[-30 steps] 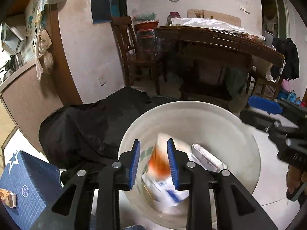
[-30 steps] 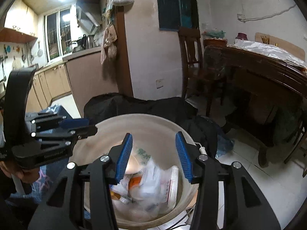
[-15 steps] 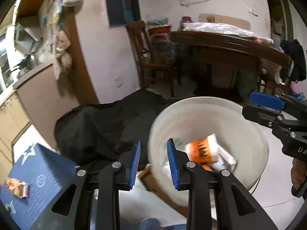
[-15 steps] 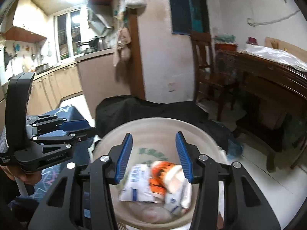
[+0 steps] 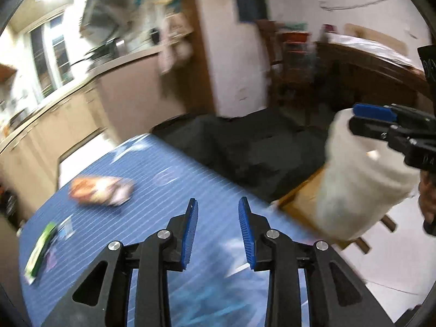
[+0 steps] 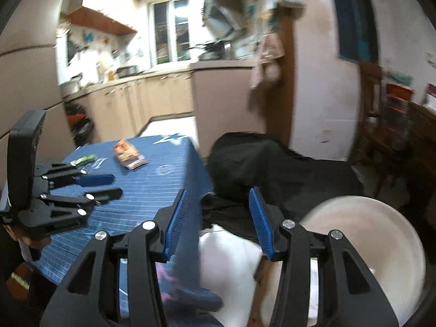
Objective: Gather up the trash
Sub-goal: 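Move both open tools back over the table, then grasp the green ointment box with the left tool while the right tool grasps the red medicine box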
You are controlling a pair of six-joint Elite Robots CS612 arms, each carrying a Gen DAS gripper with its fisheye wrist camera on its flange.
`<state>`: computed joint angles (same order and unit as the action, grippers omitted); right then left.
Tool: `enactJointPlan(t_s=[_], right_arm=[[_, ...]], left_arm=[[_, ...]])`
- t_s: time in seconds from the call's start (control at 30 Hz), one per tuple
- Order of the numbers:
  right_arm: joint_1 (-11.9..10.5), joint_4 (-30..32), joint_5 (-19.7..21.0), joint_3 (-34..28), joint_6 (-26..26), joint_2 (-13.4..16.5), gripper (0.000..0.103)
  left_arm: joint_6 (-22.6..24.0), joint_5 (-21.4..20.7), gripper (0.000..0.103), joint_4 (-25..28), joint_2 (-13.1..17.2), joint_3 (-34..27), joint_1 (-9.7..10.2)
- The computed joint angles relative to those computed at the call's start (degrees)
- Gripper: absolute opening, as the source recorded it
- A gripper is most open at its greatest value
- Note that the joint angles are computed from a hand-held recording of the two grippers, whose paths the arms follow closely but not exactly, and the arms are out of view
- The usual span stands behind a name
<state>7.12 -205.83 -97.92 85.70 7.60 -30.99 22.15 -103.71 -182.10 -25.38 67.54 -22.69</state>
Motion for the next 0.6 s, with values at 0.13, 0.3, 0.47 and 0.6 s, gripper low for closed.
enactJointPlan(t_s=[0.13, 0.3, 0.47, 0.6], right_arm=[[0.86, 6.56, 5.28, -7.30, -1.95, 2.93, 0.045], [2.12, 14.62, 9.31, -16.67, -6.61, 6.71, 0.047], [2.73, 22.28, 12.55, -26.91, -10.62, 10.87, 0.078], [2.50, 31.08, 17.58, -38.07, -14.13, 15.34, 0.097]], left_arm=[[-2.39, 4.65, 0.034, 1.92, 1.35, -2.49, 2.93], [-0.84, 7.22, 0.056, 5.51, 3.86, -7.71, 6.68], [0.87, 7.30, 0.063, 12.19, 7.90, -16.88, 10.28], [6.83, 3.82, 0.080, 20.85, 12.40, -27.21, 12.86]])
